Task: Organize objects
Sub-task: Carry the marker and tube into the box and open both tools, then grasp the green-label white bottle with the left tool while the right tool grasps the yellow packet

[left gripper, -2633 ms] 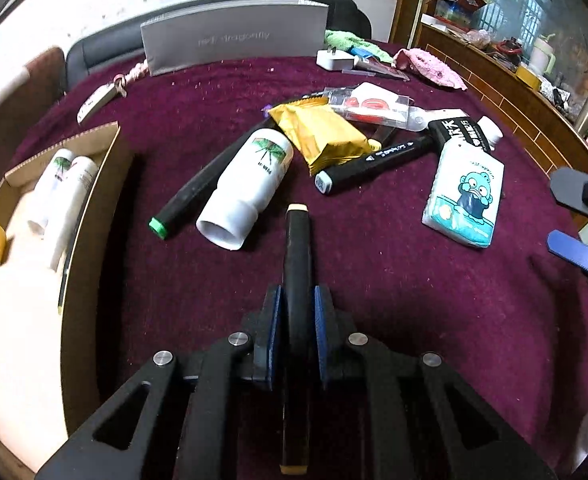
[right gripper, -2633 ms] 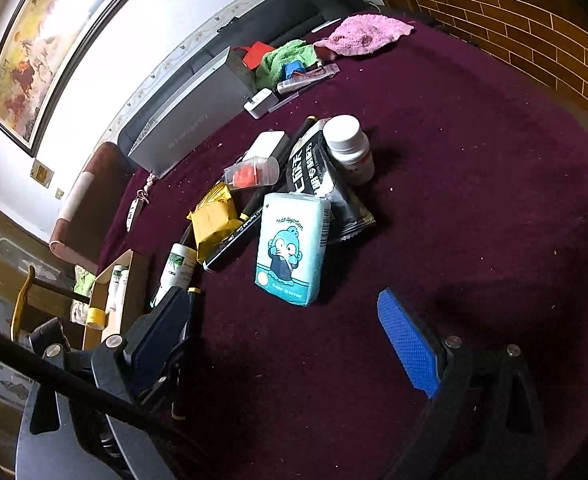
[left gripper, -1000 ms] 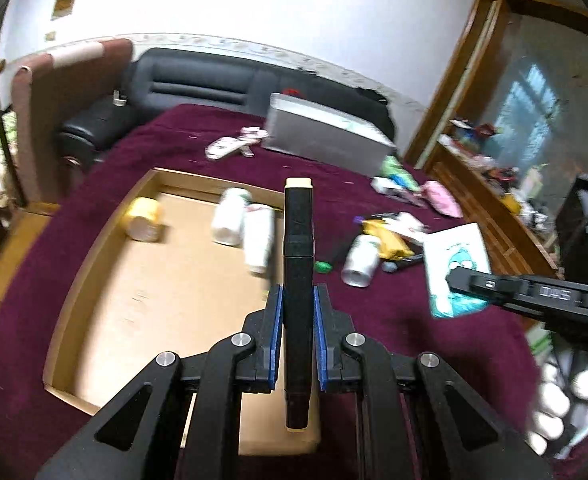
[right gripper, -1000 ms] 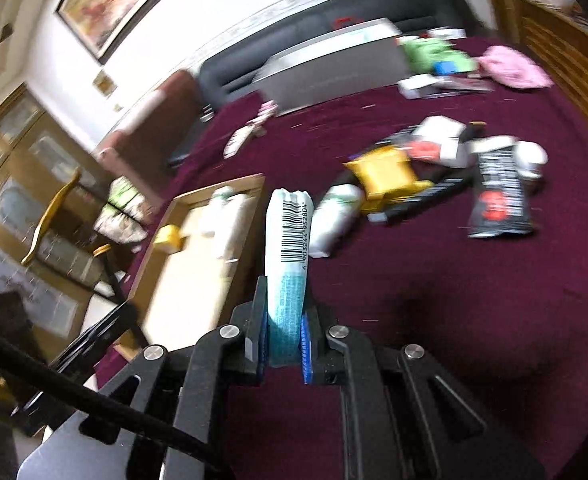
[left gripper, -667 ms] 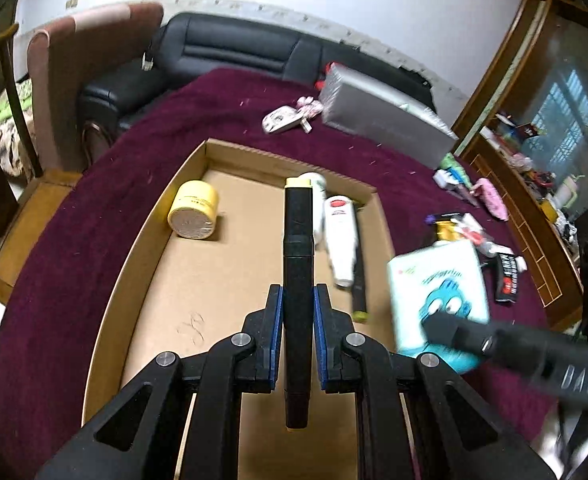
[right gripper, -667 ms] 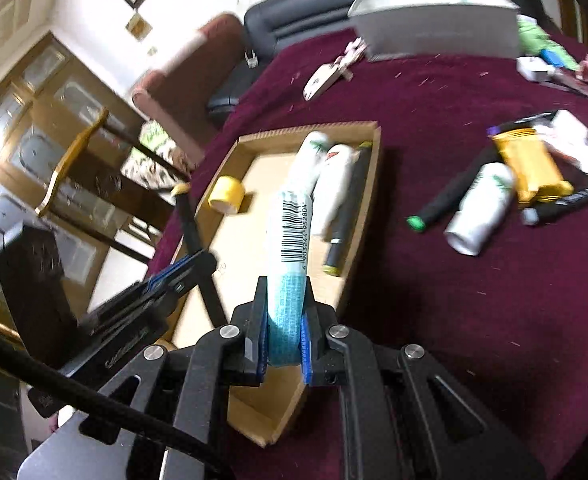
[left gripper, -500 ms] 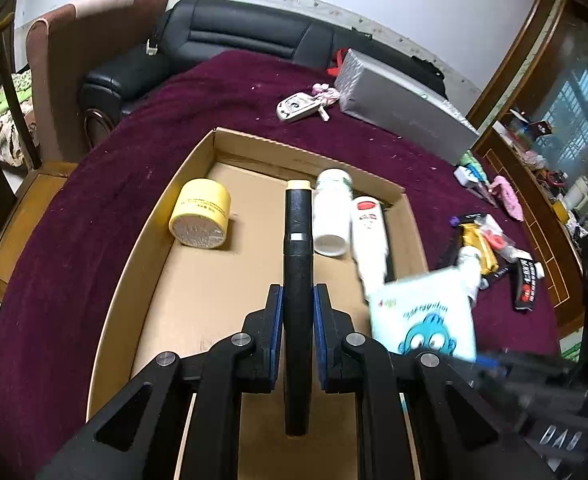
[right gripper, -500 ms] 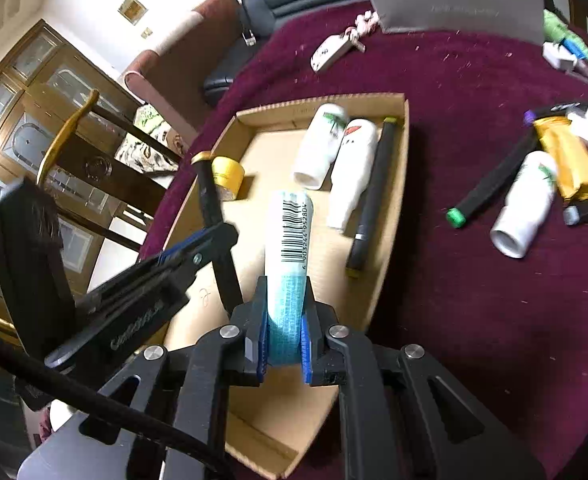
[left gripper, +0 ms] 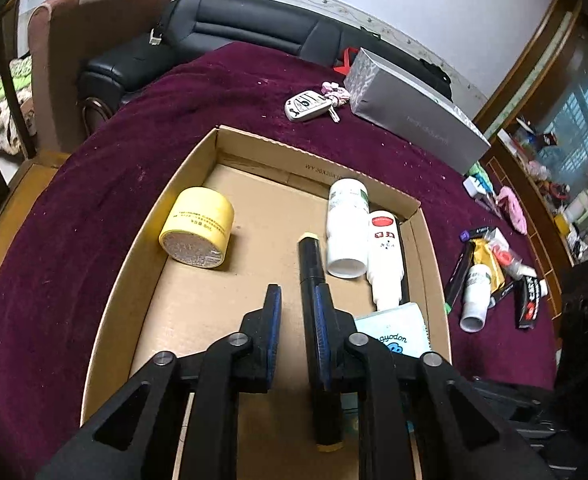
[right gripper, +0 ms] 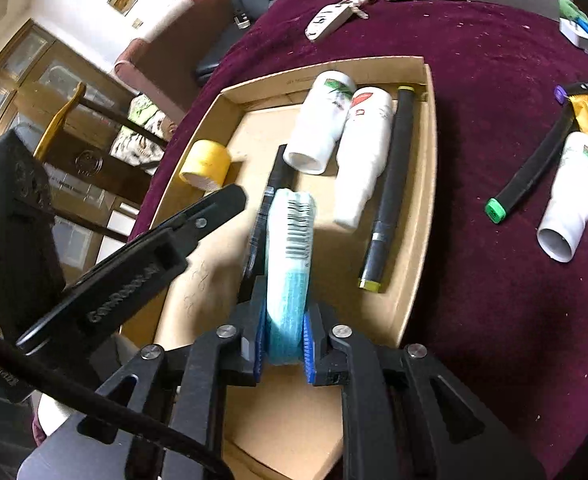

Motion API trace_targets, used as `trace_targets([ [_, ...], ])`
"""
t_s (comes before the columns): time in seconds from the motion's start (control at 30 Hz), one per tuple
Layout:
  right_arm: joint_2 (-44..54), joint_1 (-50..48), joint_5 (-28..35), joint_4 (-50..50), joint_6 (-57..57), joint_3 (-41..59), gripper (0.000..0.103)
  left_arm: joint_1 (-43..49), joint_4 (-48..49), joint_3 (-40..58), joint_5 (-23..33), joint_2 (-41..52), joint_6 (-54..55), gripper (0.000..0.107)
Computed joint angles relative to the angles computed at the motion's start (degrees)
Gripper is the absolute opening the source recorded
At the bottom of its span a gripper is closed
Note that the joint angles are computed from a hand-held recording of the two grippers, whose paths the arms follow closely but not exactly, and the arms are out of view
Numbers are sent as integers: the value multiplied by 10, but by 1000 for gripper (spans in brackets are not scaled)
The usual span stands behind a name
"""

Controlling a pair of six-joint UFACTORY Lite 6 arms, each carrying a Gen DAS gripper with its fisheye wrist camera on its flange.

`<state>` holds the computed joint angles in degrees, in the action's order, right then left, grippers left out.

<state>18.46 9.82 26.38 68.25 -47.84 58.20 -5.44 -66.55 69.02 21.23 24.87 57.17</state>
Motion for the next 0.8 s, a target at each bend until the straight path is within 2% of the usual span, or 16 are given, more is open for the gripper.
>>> trace_targets([
  [0.03,1,-1,-2,2,1,0,21,5,-6,-2,9,-3,4,21],
  [0.1,-7,-4,-7,6,-4,-6,36,11,-12,-5,21,-8,2,29],
  [0.17,-28,-6,-21,2,-2,-20,43,16,-15,-11,33,-19,0,29],
  [0.37,-111,-48,-5,-4,-18,-67,44,1,10,-51,23,-89,-43,29],
  [0.47,-176,-86,7,-19,-24,-101,44,-22,33,-70,13,-127,-74,36],
  [0.63,-321,-214,43,-50,-53,-173,44,-120,108,-75,-25,-164,-163,40],
  [0.67,-351,-245,49,-51,-66,-186,47,-143,135,-63,-30,-156,-194,40],
  [0.77,-418,-350,69,-35,-121,-216,79,-213,234,-8,-40,-100,-309,40],
  [0.8,-425,-405,86,-12,-162,-224,80,-232,253,13,-40,-77,-335,40],
])
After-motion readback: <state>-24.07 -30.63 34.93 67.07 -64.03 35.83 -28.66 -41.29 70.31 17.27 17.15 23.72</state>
